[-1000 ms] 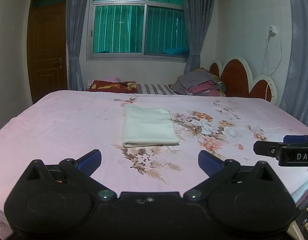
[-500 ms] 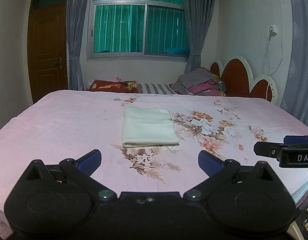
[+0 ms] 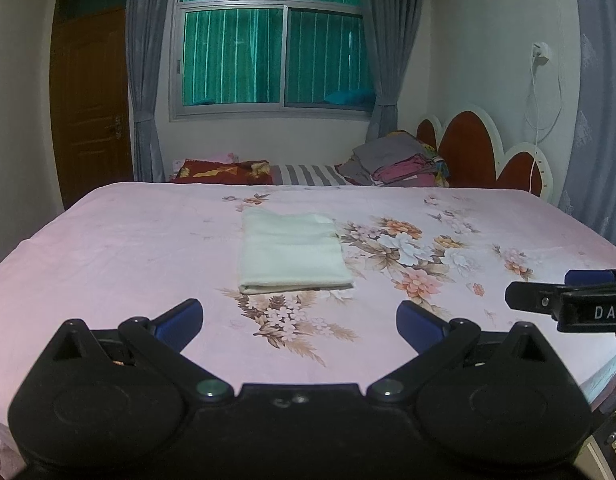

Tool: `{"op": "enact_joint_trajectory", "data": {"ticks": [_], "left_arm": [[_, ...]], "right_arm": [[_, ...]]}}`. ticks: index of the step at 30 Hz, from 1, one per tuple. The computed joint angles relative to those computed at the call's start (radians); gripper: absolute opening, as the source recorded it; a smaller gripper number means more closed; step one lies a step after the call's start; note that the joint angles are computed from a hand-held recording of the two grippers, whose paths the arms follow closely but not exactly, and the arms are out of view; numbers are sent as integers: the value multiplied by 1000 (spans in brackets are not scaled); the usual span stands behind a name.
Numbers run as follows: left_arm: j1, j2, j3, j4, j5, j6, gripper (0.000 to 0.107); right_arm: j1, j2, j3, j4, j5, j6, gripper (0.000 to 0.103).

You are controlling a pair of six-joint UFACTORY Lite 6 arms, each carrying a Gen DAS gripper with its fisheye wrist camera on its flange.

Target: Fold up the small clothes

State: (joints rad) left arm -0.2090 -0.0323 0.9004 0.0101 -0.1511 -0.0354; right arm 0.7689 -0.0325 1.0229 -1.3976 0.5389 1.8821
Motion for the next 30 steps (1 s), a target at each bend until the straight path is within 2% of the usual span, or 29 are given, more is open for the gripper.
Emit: {"op": "enact_joint_trajectory", "data": {"ticks": [12, 19, 22, 26, 28, 30], "left_arm": [[-5, -3, 0, -24, 3, 19, 103], [3, 2, 4, 35, 3, -36, 103], [-16, -12, -6, -120, 5, 102, 103], [-26, -27, -15, -200, 6, 163, 103], [-24, -36, -24, -144, 2, 101, 103], [-18, -40, -25, -9, 3, -31, 102]], "right_arm": [[9, -12, -23, -19, 4, 30, 103], [10, -16, -27, -19, 0, 29, 103], [9, -22, -34, -21, -3, 24, 103], [6, -23, -37, -22, -8, 21, 103], [5, -25, -39, -22, -10, 23, 103], [5, -23, -38, -25, -10, 25, 103]]}}
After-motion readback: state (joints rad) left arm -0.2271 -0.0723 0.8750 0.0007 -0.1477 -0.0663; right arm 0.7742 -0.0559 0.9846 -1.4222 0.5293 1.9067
